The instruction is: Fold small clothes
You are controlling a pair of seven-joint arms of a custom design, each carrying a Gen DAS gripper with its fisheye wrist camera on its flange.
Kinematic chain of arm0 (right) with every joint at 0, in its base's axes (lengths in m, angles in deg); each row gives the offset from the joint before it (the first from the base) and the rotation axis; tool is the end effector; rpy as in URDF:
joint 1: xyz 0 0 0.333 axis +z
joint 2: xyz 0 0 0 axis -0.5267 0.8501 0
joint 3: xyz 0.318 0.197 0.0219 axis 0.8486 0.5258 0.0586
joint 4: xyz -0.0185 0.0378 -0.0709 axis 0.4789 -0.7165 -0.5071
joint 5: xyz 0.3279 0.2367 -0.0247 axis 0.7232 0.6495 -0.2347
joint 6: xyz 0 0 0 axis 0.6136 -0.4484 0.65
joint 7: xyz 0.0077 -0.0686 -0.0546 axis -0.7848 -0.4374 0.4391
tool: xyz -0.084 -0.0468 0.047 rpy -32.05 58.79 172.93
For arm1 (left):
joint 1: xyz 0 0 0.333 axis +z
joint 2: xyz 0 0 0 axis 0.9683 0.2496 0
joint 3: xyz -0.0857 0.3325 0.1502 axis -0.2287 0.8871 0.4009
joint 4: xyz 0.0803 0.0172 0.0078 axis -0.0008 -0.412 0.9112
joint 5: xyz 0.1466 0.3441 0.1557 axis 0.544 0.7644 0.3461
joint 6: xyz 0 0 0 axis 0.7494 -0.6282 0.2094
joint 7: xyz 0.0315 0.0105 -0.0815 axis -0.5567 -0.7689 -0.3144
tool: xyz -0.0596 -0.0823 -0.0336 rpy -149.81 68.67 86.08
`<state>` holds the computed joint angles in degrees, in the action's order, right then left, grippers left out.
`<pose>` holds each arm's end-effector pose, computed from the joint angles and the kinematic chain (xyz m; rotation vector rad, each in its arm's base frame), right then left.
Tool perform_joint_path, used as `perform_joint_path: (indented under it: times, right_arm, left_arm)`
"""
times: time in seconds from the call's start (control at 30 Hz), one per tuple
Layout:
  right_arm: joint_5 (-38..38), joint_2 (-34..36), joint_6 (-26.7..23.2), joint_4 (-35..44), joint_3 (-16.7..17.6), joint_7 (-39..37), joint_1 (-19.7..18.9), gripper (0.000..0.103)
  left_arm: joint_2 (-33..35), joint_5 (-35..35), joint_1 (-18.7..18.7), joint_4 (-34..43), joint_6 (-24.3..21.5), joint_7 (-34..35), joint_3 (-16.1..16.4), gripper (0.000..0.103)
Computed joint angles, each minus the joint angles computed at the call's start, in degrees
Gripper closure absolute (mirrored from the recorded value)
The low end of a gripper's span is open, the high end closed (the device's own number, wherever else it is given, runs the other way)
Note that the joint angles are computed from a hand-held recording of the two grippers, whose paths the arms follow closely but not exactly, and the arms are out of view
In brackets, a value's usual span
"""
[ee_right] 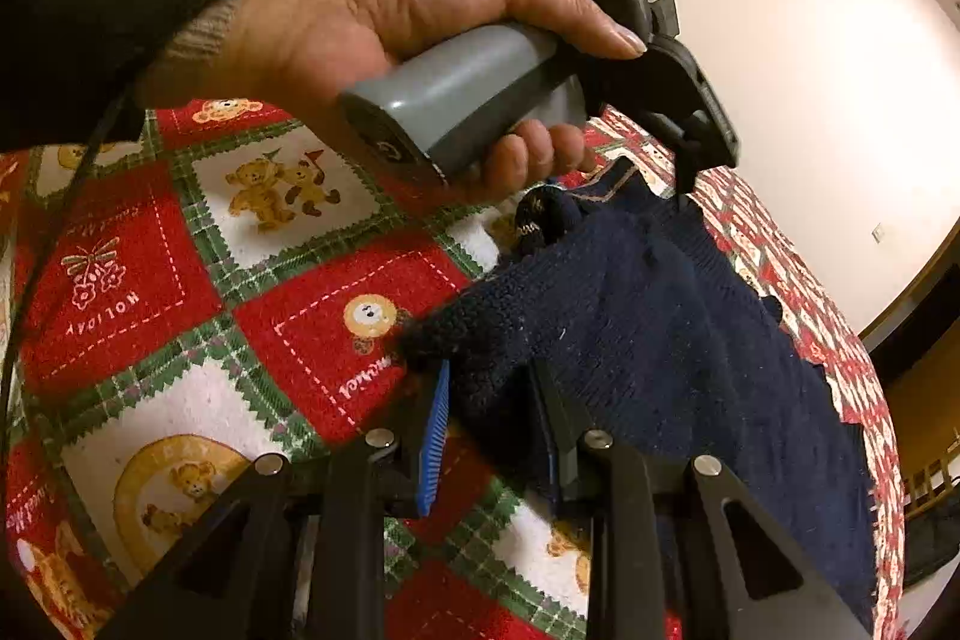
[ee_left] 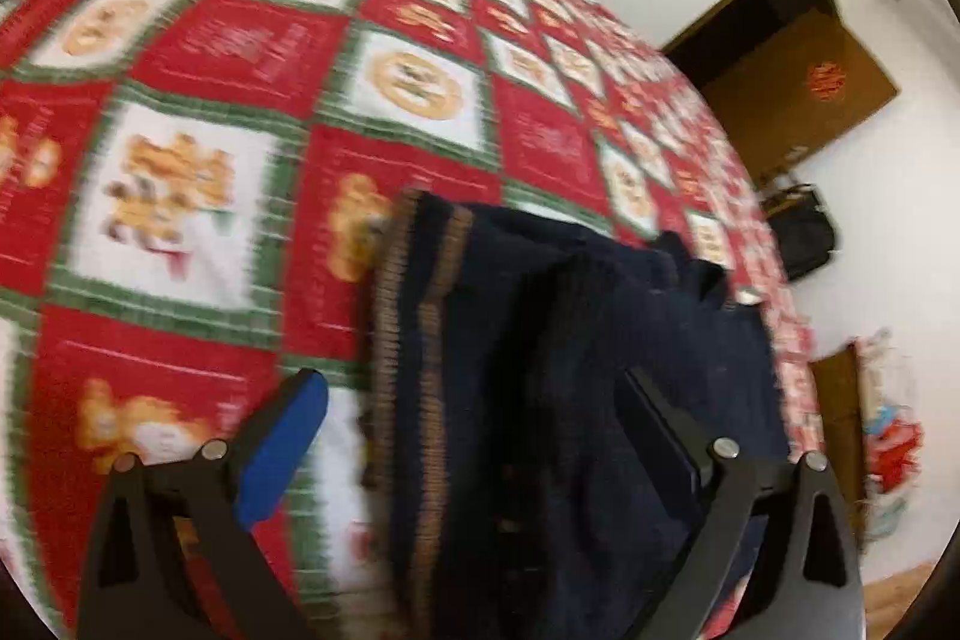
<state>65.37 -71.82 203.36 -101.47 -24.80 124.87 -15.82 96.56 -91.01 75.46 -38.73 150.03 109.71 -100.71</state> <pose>0.5991 0.2478 0.4454 -2.3497 0.6626 -0.8797 0.7650 -0.1666 0.4896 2.2040 -1.7998 1.1165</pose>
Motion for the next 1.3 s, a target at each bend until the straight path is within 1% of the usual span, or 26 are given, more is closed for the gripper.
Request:
perform_joint_path:
  times: [0.03, 0.07, 0.1, 0.13, 0.23, 0.3, 0.33, 0.4, 0.43, 0.47, 0.5, 0.57, 0.63, 0.67, 0.7, 0.73, 0.77, 0.8, 0.87, 0.93, 1.03, 1.13, 1.17, 1.2, 1.27, 1.3]
  right_arm:
    - [0.01, 0.08, 0.05, 0.07, -0.14, 0.01, 0.15, 0.076]
    - [-0.02, 0.07, 0.15, 0.04, -0.57, 0.07, 0.58, 0.076]
    - [-0.04, 0.06, 0.22, 0.02, -0.94, 0.13, 0.95, 0.076]
    - [-0.03, 0.27, 0.14, 0.29, -0.62, 0.04, 0.60, 0.076]
    - [0.09, 0.60, 0.04, 0.71, 0.19, -0.18, -0.28, 0.076]
    - [-0.01, 0.64, 0.47, 0.64, -1.26, 0.03, 1.06, 0.076]
    - [-0.16, 0.48, 1.04, 0.25, -3.33, 0.31, 3.04, 0.076]
    - [-0.18, 0.13, 1.94, -0.54, -7.36, 0.78, 7.07, 0.076]
    - [-0.10, 0.08, 2.16, -0.69, -8.41, 0.83, 8.14, 0.076]
    - [0.03, -0.01, 2.31, -0.89, -8.91, 0.86, 8.70, 0.076]
    - [0.13, -0.06, 2.30, -0.94, -8.81, 0.86, 8.65, 0.076]
    - [0.34, -0.29, 2.53, -1.31, -9.22, 0.85, 9.15, 0.076]
    - [0.74, -0.51, 2.97, -1.75, -11.35, 0.73, 11.38, 0.076]
    - [0.99, -0.54, 3.24, -1.91, -12.25, 0.57, 12.31, 0.077]
    - [1.39, -0.58, 3.54, -2.12, -13.63, 0.33, 13.74, 0.077]
    - [1.79, -0.64, 3.74, -2.29, -14.50, 0.02, 14.68, 0.077]
    - [2.36, -0.67, 4.07, -2.52, -15.92, -0.38, 16.19, 0.077]
    - [2.97, -0.69, 4.34, -2.72, -16.94, -0.86, 17.31, 0.077]
    - [4.30, -0.84, 4.81, -3.17, -18.11, -1.91, 18.80, 0.078]
    - [5.32, -0.97, 4.94, -3.36, -17.68, -2.83, 18.62, 0.080]
    - [6.32, -1.34, 4.99, -3.68, -16.15, -3.76, 17.40, 0.085]
    - [6.85, -1.63, 4.82, -3.87, -14.90, -4.28, 16.41, 0.087]
    - [6.52, -1.83, 5.02, -4.02, -12.69, -4.06, 14.24, 0.089]
    - [5.55, -2.12, 4.97, -4.06, -8.59, -3.18, 10.06, 0.090]
    - [3.13, -2.18, 4.39, -3.56, 0.19, -1.04, 0.83, 0.090]
    - [1.71, -2.12, 4.39, -3.44, 4.49, 0.00, -3.71, 0.091]
  left_arm:
    - [0.27, -0.60, 0.35, 0.42, -0.28, 0.83, -0.69, 0.005]
    - [0.30, 0.87, -0.66, 0.72, -0.09, 0.14, 0.22, 0.005]
    - [0.26, 3.91, -2.51, 1.10, 0.24, -1.91, 2.20, 0.005]
    - [0.79, 5.60, -3.20, 2.08, -0.10, -3.05, 2.98, 0.005]
    - [3.18, 6.61, -2.63, 5.74, -3.43, -4.71, 2.53, 0.005]
    - [4.01, 7.49, -2.46, 7.39, -5.60, -4.88, 2.43, 0.007]
    - [4.19, 9.15, -3.07, 8.28, -6.90, -5.30, 3.14, 0.010]
    - [4.32, 10.96, -3.54, 8.99, -7.54, -5.50, 3.69, 0.024]
    - [4.19, 10.94, -3.31, 8.68, -7.23, -5.62, 3.61, 0.028]
    - [4.20, 10.68, -2.95, 8.42, -6.85, -5.46, 3.35, 0.035]
    - [4.00, 10.24, -2.49, 7.87, -6.35, -5.07, 3.00, 0.040]
    - [3.55, 9.38, -1.79, 6.63, -5.22, -4.35, 2.46, 0.047]
    - [3.10, 8.01, -1.06, 5.42, -3.96, -3.43, 1.72, 0.057]
    - [3.03, 7.80, -1.09, 5.24, -3.69, -3.47, 1.72, 0.066]
    - [2.95, 7.29, -0.92, 5.01, -3.37, -3.29, 1.48, 0.071]
    - [2.88, 7.12, -0.96, 4.89, -3.06, -3.11, 1.41, 0.073]
    - [2.81, 7.36, -1.27, 4.87, -2.78, -3.22, 1.60, 0.078]
    - [2.86, 7.37, -1.37, 4.93, -2.43, -2.75, 1.42, 0.087]
    - [2.76, 9.67, -2.92, 5.23, -2.20, -3.43, 2.72, 0.087]
    - [3.09, 11.66, -3.88, 5.92, -2.49, -4.21, 3.56, 0.087]
    - [2.91, 11.52, -3.49, 5.28, -1.57, -4.51, 3.13, 0.089]
    - [2.29, 14.06, -4.87, 4.45, -0.66, -6.59, 4.68, 0.092]
    - [2.00, 16.38, -6.18, 4.28, -0.52, -8.30, 6.19, 0.092]
    - [1.60, 18.03, -7.02, 3.76, 0.47, -9.78, 7.10, 0.092]
    - [1.11, 17.34, -5.91, 2.79, 1.88, -9.46, 5.58, 0.093]
    - [0.89, 17.97, -6.13, 2.66, 2.18, -9.83, 5.74, 0.093]
